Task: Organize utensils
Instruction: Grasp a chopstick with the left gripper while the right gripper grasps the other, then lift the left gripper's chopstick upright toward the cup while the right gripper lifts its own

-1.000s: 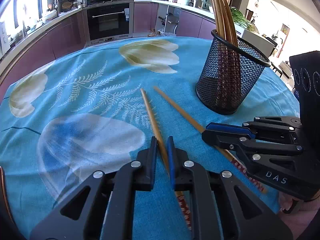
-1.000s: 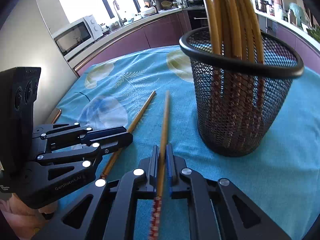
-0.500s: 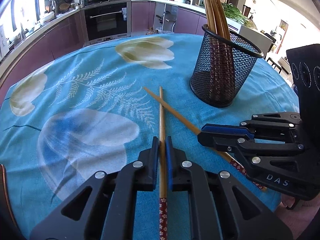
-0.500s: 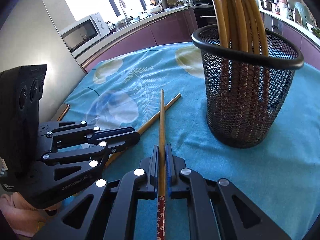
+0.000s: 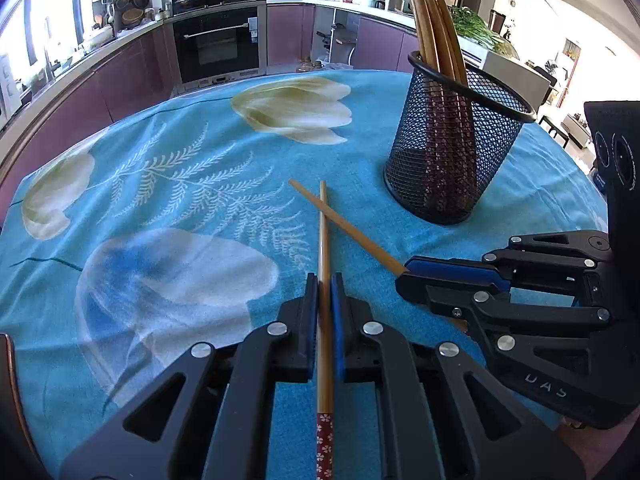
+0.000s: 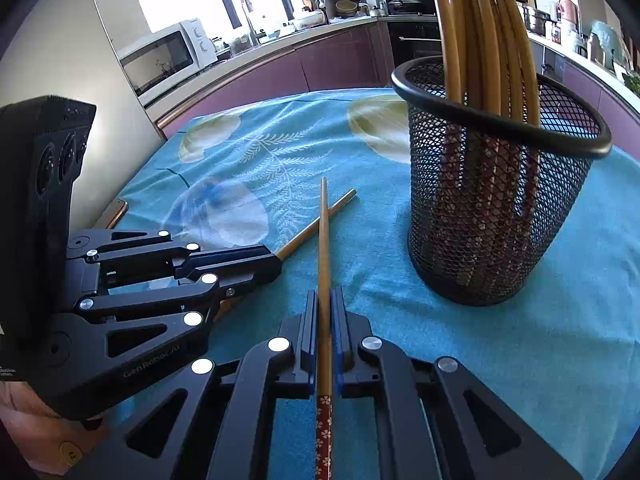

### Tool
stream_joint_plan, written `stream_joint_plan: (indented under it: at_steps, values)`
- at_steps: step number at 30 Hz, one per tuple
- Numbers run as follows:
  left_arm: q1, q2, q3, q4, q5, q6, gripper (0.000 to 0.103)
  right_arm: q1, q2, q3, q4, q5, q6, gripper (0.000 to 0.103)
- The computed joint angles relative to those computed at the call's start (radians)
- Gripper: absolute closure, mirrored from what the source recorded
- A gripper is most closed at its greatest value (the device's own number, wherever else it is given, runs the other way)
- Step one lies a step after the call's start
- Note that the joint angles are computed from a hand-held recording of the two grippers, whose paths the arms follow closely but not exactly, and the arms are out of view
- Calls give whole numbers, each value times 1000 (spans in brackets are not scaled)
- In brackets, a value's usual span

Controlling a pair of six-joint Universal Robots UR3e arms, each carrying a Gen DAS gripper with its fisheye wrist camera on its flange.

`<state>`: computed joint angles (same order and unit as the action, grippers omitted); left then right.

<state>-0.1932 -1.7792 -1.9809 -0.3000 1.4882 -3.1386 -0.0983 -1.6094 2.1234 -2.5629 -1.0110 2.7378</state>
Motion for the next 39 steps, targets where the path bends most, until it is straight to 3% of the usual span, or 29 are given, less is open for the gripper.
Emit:
stream_joint_plan:
  at_steps: [33, 39]
  values:
    - [65, 194, -92, 16, -132, -4, 96, -174, -297, 72, 190, 230, -138, 97]
    - [100, 241, -111, 6, -202, 6, 96, -204, -334, 69, 217, 260, -153, 97]
